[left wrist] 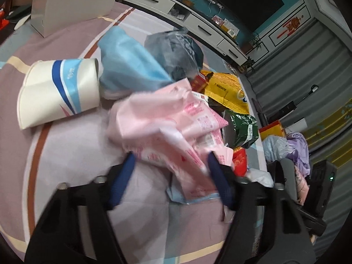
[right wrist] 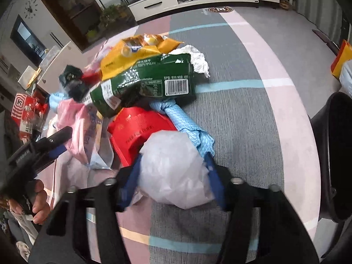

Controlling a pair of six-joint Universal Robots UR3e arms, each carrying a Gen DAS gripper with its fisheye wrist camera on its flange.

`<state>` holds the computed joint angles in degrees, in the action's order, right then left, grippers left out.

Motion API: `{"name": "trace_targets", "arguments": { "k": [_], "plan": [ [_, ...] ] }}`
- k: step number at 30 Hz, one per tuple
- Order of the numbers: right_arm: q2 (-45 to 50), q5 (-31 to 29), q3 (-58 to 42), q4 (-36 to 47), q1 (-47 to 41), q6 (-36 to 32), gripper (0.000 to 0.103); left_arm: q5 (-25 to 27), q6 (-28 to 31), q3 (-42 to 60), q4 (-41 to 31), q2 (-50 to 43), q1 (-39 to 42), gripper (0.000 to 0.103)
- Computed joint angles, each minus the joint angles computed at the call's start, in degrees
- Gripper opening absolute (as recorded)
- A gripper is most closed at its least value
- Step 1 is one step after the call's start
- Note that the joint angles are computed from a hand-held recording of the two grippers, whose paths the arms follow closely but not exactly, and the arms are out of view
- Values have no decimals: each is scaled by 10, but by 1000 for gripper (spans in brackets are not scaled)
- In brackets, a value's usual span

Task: Collect trash
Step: 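Close the left gripper on the pink bag while the right gripper closes on the white bag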

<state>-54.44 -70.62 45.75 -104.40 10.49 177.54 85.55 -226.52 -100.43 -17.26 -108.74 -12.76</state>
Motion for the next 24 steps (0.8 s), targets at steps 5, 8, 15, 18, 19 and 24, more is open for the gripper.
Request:
{"name": "trace_targets", "arguments": {
  "k": [5, 8, 15, 18, 19, 24],
  "plan": [
    [-39, 22, 49, -21, -20, -11, 23, 22, -14, 8, 6, 2, -21, 18],
    [-74, 33, 85, -47, -29, -17, 21, 61, -24, 22, -8, 12, -47, 15],
    [-155, 100, 139, -76, -84, -22, 21, 143, -52, 114, -47, 14, -130, 15],
    [-184, 101, 157, -102, -107, -15, 21, 143, -39, 181, -66, -12, -153, 15],
    [-191, 101, 165, -110, -113, -12, 21, 141, -33, 200, -70, -21, -159, 15],
    [-233, 112, 202, -138, -164, 0, 21, 143, -11, 400, -156, -134, -197, 15]
  ]
}}
